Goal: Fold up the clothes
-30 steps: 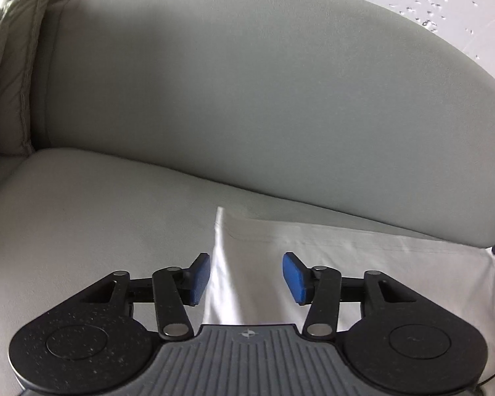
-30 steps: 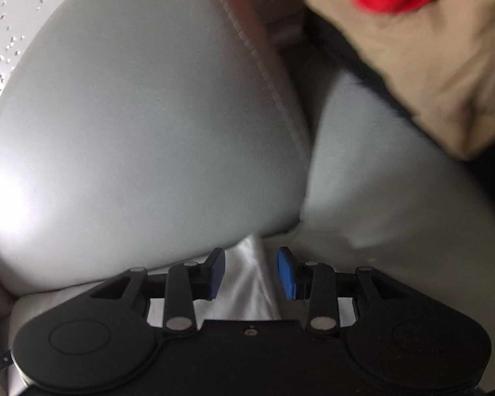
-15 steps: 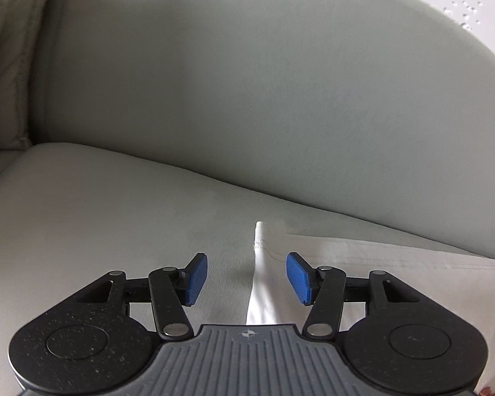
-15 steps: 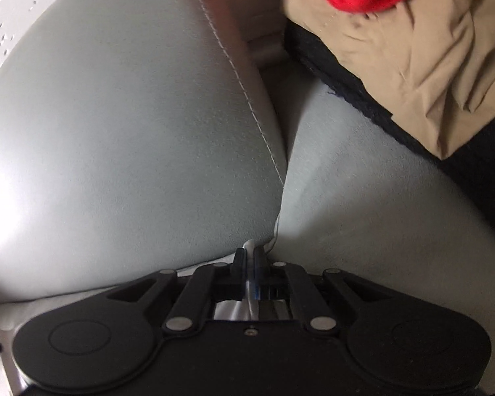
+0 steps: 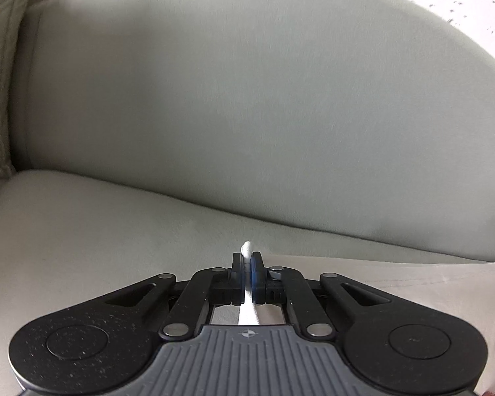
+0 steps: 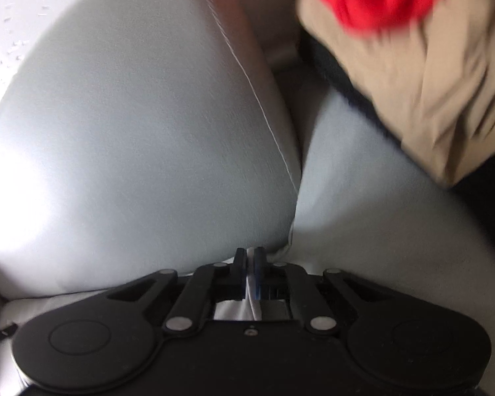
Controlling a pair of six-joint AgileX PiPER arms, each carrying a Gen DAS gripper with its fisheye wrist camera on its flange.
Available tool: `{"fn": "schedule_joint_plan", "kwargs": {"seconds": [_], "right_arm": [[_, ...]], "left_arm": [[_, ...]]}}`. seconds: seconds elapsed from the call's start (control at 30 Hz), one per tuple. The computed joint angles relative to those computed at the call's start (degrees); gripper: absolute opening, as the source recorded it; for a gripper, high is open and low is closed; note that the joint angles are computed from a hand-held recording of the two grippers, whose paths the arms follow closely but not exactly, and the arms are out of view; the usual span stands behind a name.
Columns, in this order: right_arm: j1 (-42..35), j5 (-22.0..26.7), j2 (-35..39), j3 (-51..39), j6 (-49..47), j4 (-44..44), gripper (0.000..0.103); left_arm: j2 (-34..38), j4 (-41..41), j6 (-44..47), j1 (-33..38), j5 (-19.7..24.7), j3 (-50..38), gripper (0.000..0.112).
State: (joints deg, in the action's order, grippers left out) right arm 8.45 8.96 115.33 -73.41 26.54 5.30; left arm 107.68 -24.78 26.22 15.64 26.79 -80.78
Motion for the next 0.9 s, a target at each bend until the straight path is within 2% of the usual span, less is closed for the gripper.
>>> {"fn": "schedule_joint_plan", "kwargs": {"seconds": [0.1, 0.2, 0.27, 0.33, 0.4, 0.5, 0.57, 0.63, 0.67, 0.73, 0.77, 0.83, 0.87, 0.9], "right_arm": [[1.77, -2.83, -5.15, 5.06, 17.05, -17.05, 0.004], [3.35, -3.10, -12.23, 10.73, 34.24, -33.12, 0.004], [4.64, -2.42, -17.94, 15.21, 45.69, -42.91, 0.004], [6.34, -1.02, -24.17, 19.86, 55.04, -50.00, 0.004], [8.05, 0.61, -31.19, 24.73, 55.67, -47.98, 0.004], [11.40, 6.06, -42.47, 30.62, 48.93, -38.24, 0.004], [11.70, 10.71, -48.20, 31.78, 39.76, -28.12, 0.004], [7.77, 15.45, -51.16, 30.32, 28.30, -17.87, 0.004], [7.32, 19.43, -54.35, 30.83, 24.86, -13.99, 0.004], [8.54, 28.79, -61.81, 31.76, 24.86, -12.63, 0.004], [11.39, 34.08, -66.19, 32.41, 28.30, -14.40, 0.004], [16.76, 39.90, -71.14, 34.89, 36.75, -19.25, 0.004], [20.38, 43.09, -73.54, 35.88, 41.51, -21.94, 0.004], [25.21, 46.53, -75.59, 36.30, 47.24, -25.54, 0.004]], "left_arm": [[-4.40, -0.68, 2.07, 0.53, -0.49, 3.15, 0.003], [-10.48, -2.49, 3.32, 2.02, 0.52, 7.33, 0.003], [-12.93, -2.86, 1.39, 3.33, 3.09, 7.08, 0.003], [-17.51, -6.65, 3.08, 6.66, 6.91, 9.47, 0.003], [-21.89, -11.10, 6.11, 11.28, 12.30, 11.31, 0.003], [-27.93, -14.50, 10.66, 18.57, 21.08, 13.21, 0.003], [-31.78, -14.57, 13.01, 23.31, 27.47, 14.11, 0.003], [-35.20, -13.62, 15.67, 27.52, 32.93, 15.74, 0.003], [-37.10, -11.35, 16.05, 27.91, 34.11, 17.19, 0.003], [-41.59, -6.18, 17.32, 27.81, 35.54, 20.48, 0.004], [-45.49, -1.61, 18.38, 25.30, 33.89, 23.25, 0.004], [-53.32, 7.20, 19.56, 19.44, 31.12, 28.44, 0.005], [-56.75, 8.42, 20.61, 17.96, 30.79, 30.38, 0.005], [-58.95, 7.35, 21.67, 18.63, 32.59, 30.93, 0.005]]}}
